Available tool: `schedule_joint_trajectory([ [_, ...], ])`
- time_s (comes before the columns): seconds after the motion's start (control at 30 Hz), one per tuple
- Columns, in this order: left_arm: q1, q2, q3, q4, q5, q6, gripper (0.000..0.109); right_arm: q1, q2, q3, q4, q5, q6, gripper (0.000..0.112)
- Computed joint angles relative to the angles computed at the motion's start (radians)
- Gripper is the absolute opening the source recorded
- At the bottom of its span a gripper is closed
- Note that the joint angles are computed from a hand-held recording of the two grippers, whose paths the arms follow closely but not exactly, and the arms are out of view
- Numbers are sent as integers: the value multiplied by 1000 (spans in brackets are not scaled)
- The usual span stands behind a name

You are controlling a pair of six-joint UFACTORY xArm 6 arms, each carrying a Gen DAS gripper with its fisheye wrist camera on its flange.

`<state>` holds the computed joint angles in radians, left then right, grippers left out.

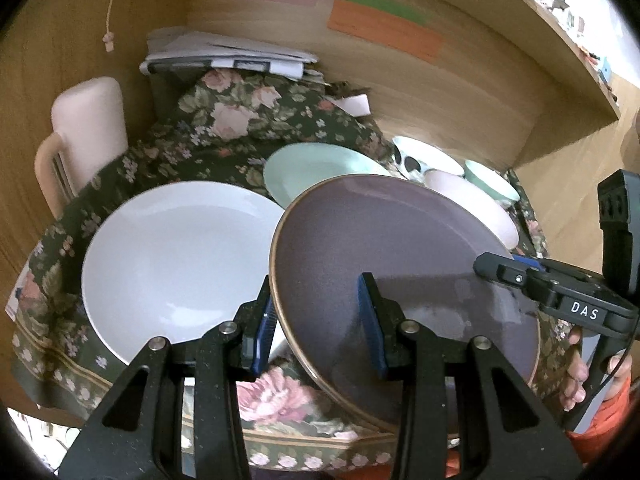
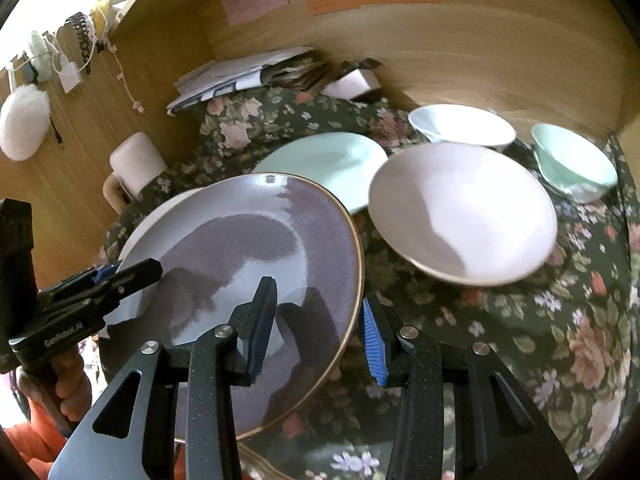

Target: Organize plates and bowls

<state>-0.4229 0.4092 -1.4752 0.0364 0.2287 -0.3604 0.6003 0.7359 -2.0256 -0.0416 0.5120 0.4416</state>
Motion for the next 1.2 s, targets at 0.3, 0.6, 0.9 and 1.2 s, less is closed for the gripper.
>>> schedule_joint_trajectory([
  [0.3,-26,8,14,-58,6,49,39,-3,-91,178,4,-55,40,37],
  [0.6,-52,52,-25,-142,43,133,39,-13,-146,291,-9,-82,110,37],
  [0.9,-66,115,-97,-179,86,176,39,-23,-154,315,-19,-61,154,37],
  [1.2,-63,162,-158,-130,115,158,39,-34,-142,309,-7,-67,149,37],
])
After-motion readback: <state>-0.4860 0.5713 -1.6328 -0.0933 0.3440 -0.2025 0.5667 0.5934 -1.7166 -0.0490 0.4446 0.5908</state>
